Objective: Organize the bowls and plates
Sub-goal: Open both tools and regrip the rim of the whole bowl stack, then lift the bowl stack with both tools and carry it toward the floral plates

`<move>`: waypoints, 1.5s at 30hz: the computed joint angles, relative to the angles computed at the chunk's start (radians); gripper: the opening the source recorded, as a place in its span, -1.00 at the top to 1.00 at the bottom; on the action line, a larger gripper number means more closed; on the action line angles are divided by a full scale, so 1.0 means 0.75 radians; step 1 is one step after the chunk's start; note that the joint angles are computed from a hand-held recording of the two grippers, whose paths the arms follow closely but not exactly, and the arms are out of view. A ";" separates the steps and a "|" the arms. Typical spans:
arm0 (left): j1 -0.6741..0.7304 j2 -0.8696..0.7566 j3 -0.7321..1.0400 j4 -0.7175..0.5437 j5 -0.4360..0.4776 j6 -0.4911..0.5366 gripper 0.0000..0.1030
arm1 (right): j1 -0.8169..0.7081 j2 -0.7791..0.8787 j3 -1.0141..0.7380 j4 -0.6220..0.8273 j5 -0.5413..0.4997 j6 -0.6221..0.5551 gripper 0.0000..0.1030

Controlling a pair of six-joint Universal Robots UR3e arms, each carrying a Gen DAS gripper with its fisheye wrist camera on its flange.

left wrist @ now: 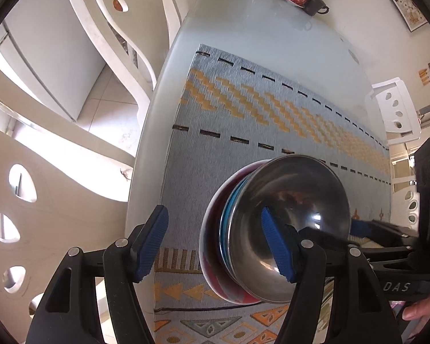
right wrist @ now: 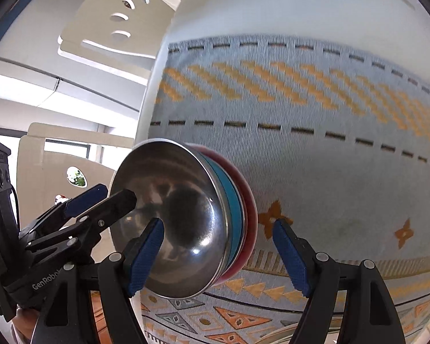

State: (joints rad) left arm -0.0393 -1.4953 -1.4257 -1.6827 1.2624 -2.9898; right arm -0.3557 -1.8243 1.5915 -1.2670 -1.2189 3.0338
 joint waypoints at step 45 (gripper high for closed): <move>-0.044 -0.059 -0.143 0.132 -0.094 0.025 0.22 | -0.254 -0.070 0.249 0.012 0.147 -0.047 0.06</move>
